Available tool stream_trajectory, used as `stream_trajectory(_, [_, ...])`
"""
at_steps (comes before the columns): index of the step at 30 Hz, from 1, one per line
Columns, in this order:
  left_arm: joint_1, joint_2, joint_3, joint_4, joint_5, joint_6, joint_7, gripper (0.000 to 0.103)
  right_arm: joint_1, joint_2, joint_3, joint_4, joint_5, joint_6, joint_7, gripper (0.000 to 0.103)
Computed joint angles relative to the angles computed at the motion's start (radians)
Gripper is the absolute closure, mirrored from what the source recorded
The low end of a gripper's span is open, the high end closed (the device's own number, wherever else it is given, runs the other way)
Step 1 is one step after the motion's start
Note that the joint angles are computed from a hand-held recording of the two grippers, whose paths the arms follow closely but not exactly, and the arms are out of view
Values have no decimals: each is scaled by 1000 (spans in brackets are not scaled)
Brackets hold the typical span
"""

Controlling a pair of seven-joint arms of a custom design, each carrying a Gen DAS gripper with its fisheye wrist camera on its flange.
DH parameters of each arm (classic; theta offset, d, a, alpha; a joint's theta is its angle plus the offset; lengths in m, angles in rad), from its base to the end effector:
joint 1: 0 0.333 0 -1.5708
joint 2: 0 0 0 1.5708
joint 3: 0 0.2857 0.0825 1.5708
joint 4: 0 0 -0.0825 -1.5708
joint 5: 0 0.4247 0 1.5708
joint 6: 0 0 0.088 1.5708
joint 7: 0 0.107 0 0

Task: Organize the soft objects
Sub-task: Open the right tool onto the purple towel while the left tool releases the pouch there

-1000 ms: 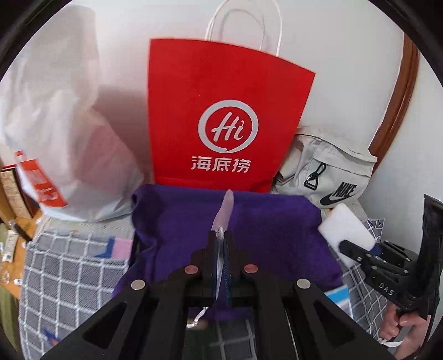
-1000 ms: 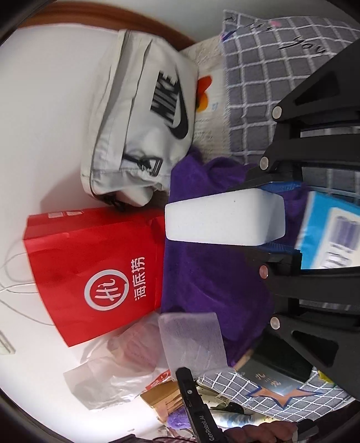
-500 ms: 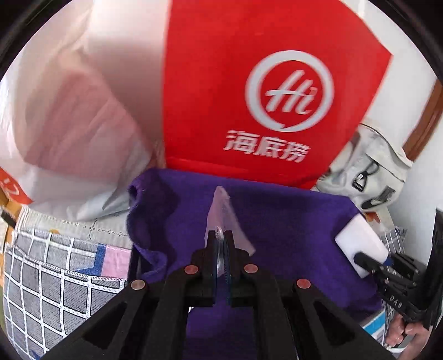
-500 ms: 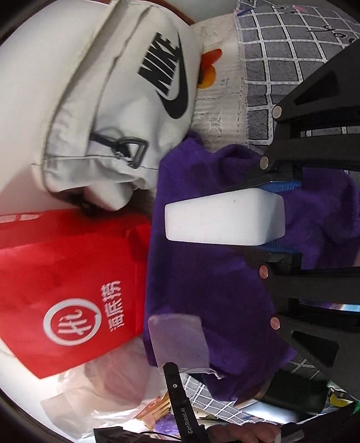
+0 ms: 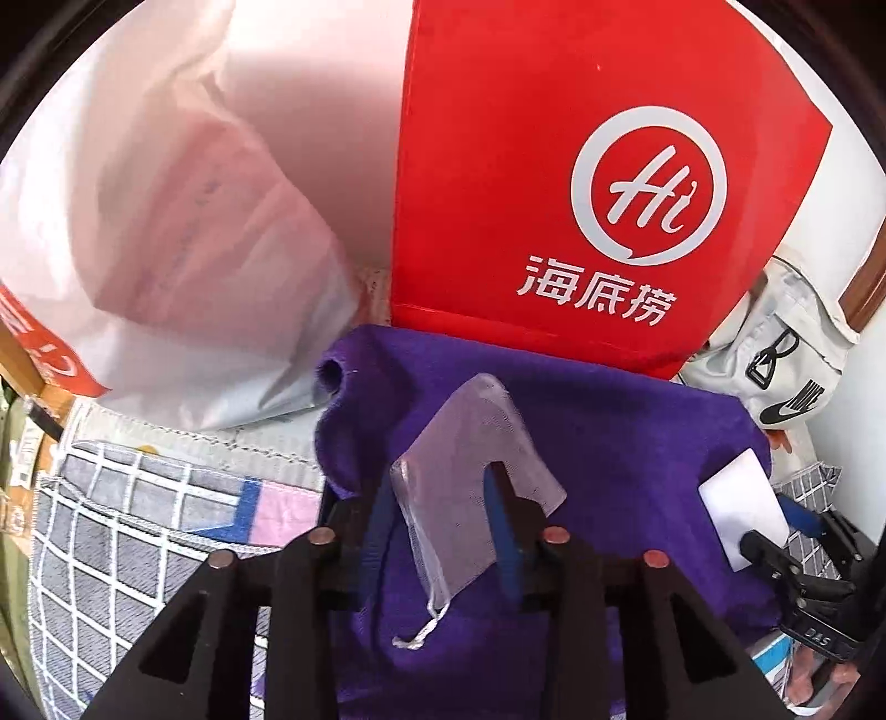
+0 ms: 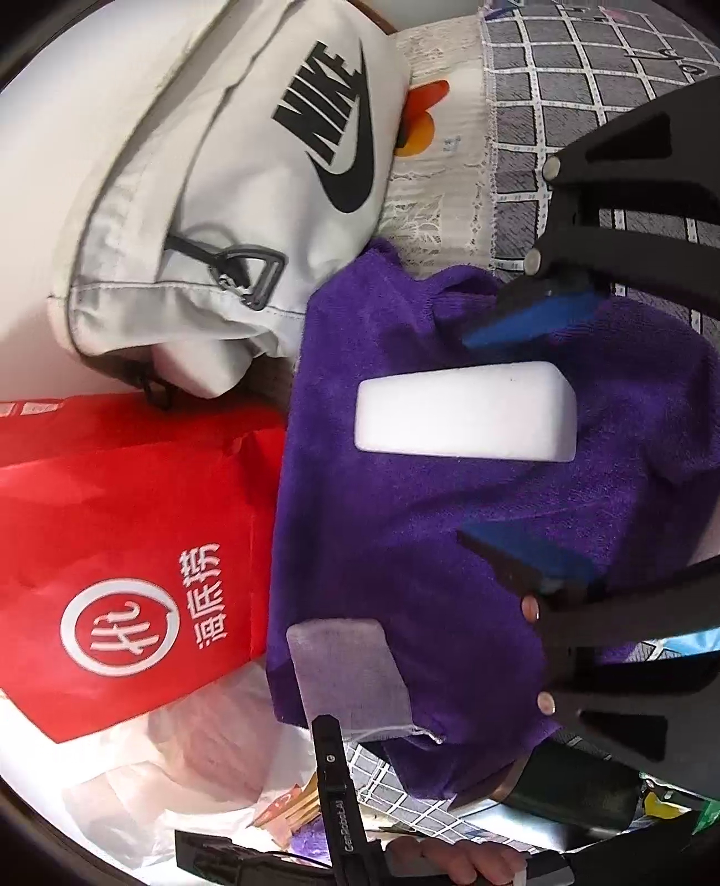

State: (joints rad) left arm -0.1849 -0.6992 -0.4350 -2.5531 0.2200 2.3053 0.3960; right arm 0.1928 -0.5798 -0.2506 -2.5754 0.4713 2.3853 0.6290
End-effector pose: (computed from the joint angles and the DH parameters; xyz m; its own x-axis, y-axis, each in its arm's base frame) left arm 0.3650 -0.2555 0.4824 0.4217 -0.8988 0.1200 -0.7239 -0.4133 -0.5524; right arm 0.4573 -0.0194 0.4457 0.5972 -0.7944 -0.1109 -0.6918 -0.4401 -0.5725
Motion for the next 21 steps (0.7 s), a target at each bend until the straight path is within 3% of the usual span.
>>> stream_trajectory(4, [-11,-46,-10,-6,0,-54,-12,52,-10,-55,6,-21,-8,3,18,29])
stream_trajectory(7, [-28,-79,-14,-10,-16,-91,-27,51,-29,-117,12,-50,-38,22,45,16])
stream_trajectory(15, [-80,-192,-67,22,-31,-271,-84,51,-87,-356,31,-168,-210,23,135,12])
stream_trajectory(18, [-116,-236,-87,37,-38,-348,-96,51,-84,-478,-15,-205,-242,-51,122,12])
stream_trajectory(21, [-148,-275,-107,43,-50,-396,-121,51,-96,-598,-60,-227,-235,-187,122,12])
